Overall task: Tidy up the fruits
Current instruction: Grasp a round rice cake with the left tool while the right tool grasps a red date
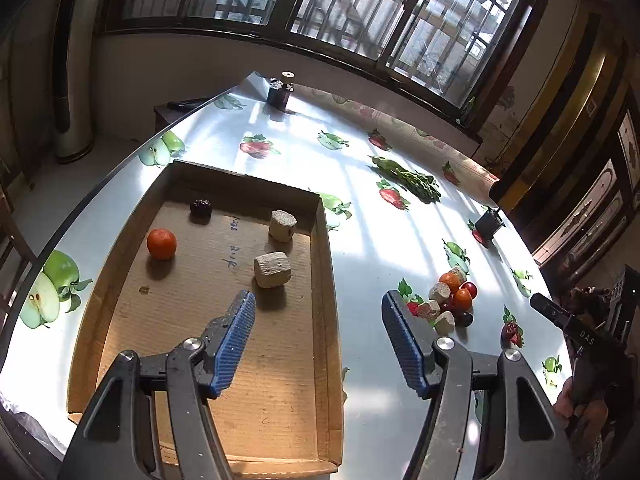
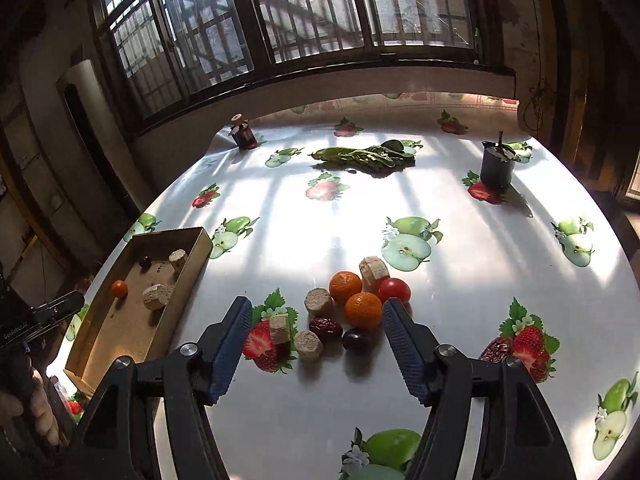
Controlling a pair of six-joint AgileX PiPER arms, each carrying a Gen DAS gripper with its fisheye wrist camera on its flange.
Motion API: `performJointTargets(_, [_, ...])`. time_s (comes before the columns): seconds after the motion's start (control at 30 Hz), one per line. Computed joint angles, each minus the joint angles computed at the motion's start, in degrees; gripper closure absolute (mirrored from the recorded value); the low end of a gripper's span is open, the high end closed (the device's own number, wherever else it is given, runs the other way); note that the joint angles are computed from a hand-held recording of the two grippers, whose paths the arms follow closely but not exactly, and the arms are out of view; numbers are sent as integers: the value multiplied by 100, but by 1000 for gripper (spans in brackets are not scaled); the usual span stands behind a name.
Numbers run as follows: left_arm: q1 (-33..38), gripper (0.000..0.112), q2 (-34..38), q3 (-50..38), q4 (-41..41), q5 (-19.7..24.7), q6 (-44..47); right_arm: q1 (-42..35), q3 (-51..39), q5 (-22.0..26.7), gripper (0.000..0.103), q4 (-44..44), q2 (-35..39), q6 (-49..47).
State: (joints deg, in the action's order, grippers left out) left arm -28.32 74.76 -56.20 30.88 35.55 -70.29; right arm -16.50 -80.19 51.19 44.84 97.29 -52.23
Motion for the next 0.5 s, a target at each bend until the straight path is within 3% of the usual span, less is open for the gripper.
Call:
performJointTargets(0.23, [-738,41,1116,-846,-2,66,-6,-1270,-676,590,26,122,676,50])
performJointTargets(0.5, [-1130,42,2148,-1569,-211,138,421,-1484,-879,595,26,-69,1200,-44])
